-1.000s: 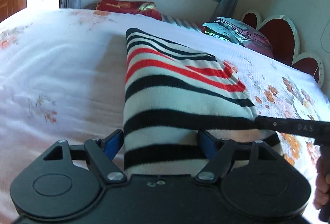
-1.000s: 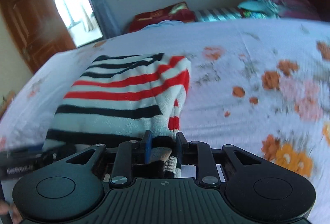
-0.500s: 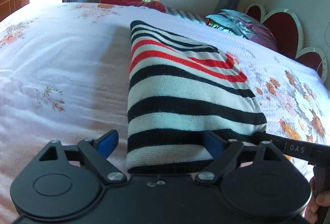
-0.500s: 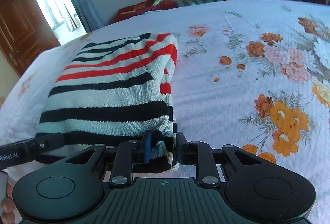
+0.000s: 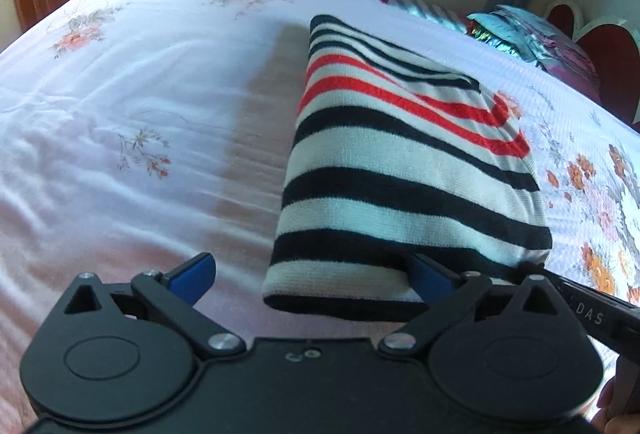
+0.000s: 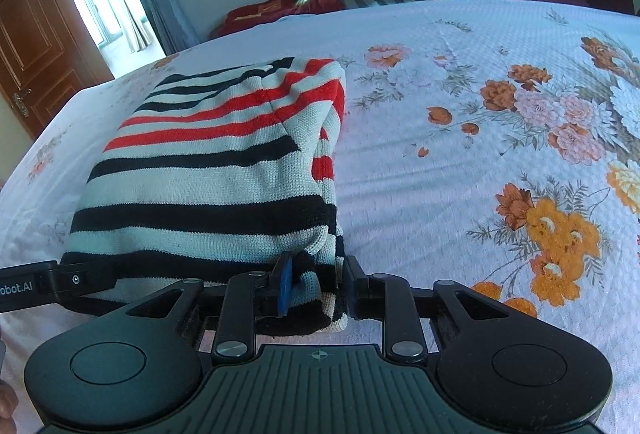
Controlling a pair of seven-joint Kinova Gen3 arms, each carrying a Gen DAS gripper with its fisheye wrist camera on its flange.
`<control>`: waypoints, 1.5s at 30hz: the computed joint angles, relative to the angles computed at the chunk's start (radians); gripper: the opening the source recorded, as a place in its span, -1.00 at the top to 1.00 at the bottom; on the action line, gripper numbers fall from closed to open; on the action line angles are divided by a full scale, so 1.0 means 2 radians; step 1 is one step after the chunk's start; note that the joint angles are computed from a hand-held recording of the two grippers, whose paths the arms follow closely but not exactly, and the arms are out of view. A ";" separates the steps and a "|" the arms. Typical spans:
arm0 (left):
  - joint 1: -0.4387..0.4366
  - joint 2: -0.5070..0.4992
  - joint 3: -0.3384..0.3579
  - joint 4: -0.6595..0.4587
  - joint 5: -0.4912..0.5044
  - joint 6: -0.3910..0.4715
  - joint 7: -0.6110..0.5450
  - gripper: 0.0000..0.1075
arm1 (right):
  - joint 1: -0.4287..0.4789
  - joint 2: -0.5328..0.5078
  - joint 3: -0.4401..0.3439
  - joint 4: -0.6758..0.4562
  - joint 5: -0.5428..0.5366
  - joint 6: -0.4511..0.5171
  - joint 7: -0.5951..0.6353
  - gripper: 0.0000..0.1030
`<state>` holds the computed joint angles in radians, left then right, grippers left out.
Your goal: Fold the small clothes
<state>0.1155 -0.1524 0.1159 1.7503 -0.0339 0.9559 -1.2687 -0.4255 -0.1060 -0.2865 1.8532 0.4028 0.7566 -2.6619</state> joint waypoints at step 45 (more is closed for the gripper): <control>-0.130 -0.330 0.142 -0.190 0.010 0.330 0.031 -0.90 | 0.186 -0.395 -0.119 -0.128 -0.190 0.235 0.249 -0.99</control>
<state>-0.1441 -0.8116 0.3996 1.3707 -0.0140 1.6153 -1.2075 -0.0534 -0.8968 -0.5242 1.5968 0.0223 1.2275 -2.1630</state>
